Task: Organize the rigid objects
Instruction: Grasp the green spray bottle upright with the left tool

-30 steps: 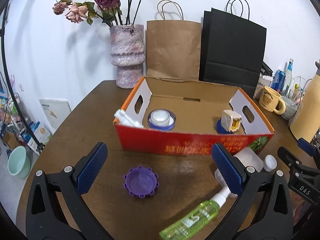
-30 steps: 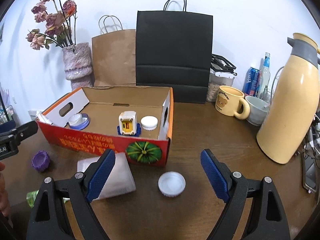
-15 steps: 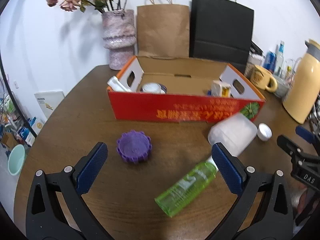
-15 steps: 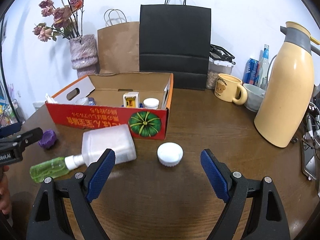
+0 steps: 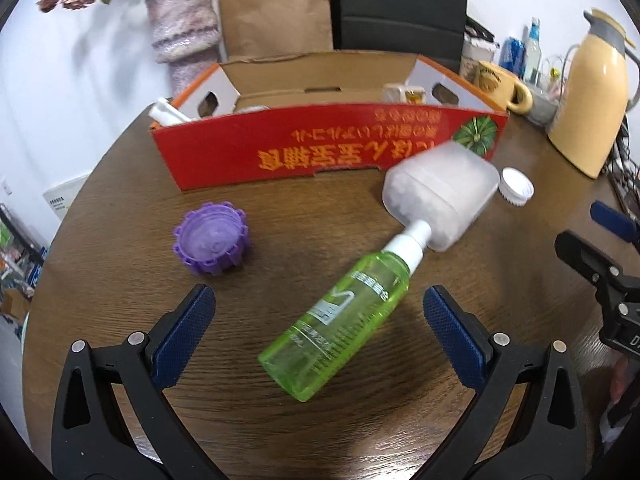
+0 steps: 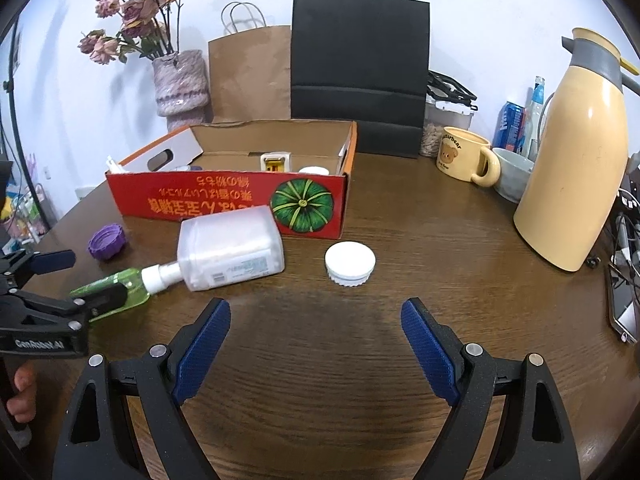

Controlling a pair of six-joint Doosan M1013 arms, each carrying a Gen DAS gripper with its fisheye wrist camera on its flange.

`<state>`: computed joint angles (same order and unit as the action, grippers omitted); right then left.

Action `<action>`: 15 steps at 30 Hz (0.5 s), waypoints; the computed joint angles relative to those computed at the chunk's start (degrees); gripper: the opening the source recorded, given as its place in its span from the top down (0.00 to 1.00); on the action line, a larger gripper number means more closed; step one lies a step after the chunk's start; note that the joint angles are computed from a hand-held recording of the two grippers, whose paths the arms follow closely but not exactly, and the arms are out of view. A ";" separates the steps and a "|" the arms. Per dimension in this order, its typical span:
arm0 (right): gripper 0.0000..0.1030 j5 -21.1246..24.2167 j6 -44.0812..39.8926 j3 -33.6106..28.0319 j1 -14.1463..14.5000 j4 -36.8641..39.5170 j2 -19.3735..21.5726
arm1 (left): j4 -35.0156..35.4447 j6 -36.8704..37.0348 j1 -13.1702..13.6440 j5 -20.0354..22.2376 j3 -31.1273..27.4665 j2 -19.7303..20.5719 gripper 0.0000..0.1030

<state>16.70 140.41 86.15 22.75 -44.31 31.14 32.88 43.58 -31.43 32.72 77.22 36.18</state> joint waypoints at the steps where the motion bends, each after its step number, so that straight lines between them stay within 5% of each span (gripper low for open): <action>1: 0.11 0.01 -0.28 -0.01 0.05 0.12 0.02 | -0.45 0.52 -0.01 0.36 -0.18 0.14 0.00; 8: 0.11 0.06 -2.94 -0.26 -0.02 2.65 0.17 | -6.43 5.20 0.72 0.75 -1.02 0.78 0.05; 15: 0.11 0.20 -4.38 -0.39 -0.09 4.24 0.22 | -10.84 9.67 1.00 -0.52 -0.84 0.67 0.40</action>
<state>16.90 136.03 85.75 22.65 -40.07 31.36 22.04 53.25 -30.43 32.20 76.38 36.85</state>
